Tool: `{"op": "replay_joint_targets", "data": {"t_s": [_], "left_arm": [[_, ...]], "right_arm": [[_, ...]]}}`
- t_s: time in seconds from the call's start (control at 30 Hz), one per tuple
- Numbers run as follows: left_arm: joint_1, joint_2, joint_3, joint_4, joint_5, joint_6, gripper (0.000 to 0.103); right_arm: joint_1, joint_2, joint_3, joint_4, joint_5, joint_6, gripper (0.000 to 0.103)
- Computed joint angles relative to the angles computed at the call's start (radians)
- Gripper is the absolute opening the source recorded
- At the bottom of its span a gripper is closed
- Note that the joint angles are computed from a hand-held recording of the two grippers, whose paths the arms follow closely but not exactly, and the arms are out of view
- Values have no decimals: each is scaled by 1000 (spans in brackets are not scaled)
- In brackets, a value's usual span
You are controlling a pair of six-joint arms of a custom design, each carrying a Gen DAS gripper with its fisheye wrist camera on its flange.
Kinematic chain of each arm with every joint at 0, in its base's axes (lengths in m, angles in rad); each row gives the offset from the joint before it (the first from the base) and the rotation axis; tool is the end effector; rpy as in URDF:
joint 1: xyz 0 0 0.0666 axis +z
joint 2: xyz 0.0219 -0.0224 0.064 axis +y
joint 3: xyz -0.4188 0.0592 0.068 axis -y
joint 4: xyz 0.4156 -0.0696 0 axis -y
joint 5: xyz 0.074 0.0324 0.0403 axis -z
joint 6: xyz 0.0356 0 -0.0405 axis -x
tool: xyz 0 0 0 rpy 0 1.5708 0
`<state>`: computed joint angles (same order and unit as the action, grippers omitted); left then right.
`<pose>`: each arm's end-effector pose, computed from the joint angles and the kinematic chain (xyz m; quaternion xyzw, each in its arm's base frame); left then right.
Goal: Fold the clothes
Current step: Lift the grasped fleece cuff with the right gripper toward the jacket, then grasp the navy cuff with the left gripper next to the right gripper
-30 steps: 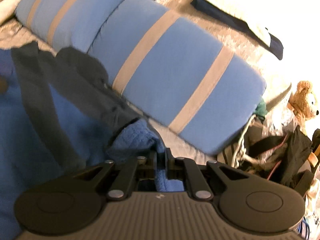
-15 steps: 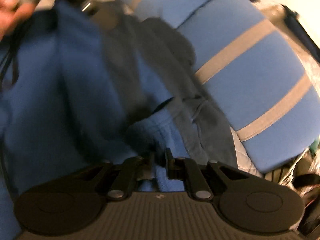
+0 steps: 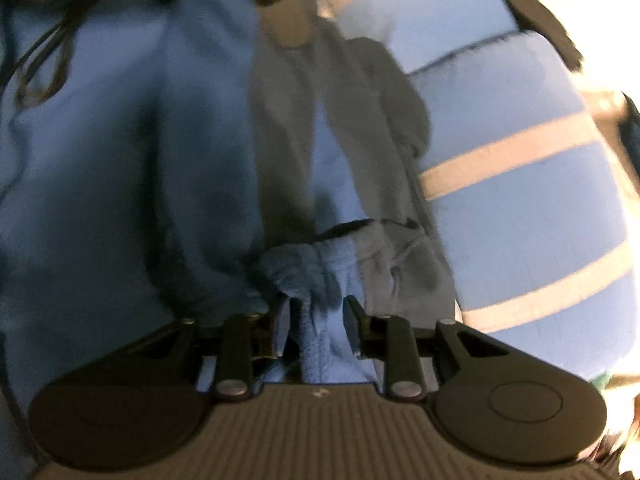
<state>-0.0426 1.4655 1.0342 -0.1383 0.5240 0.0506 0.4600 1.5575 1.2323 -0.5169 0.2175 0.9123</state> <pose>0.5100 -0.0400 0.3238 0.1209 0.8478 -0.2486 0.4525 0.4968 0.2371 0.3362 -0.5586 0.7431 -0.1783 0.3225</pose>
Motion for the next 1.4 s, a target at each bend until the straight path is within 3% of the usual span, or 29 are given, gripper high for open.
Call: {"op": "replay_joint_targets", "data": {"t_s": [0.17, 0.33, 0.4, 0.47, 0.67, 0.83, 0.93, 1.17, 1.3, 1.4], "left_arm": [[-2, -3, -4, 10, 3, 2, 83], [-1, -11, 1, -5, 9, 24, 83], [1, -17, 13, -27, 23, 49, 83], [3, -19, 34, -56, 51, 92, 83], [0, 23, 140, -180, 188, 299, 83], [-1, 96, 193, -175, 369, 573, 83], [-11, 144, 212, -172, 454, 699, 83], [-35, 215, 243, -170, 469, 836, 83], [-36, 222, 250, -158, 437, 880, 82], [-38, 207, 256, -188, 381, 846, 81]], "right_arm": [[10, -2, -11, 12, 12, 57, 47], [9, -3, -24, 53, 8, 41, 44], [6, -8, -24, 45, -4, 15, 17], [4, -27, -47, 104, -1, -5, 13], [23, -92, -148, 364, 68, -58, 11], [52, -107, -193, 499, 135, -100, 11], [62, -86, -192, 551, 163, -141, 11], [99, -55, -199, 647, 221, -184, 11], [126, -51, -227, 716, 225, -110, 11], [141, -49, -256, 773, 226, -25, 10]]}}
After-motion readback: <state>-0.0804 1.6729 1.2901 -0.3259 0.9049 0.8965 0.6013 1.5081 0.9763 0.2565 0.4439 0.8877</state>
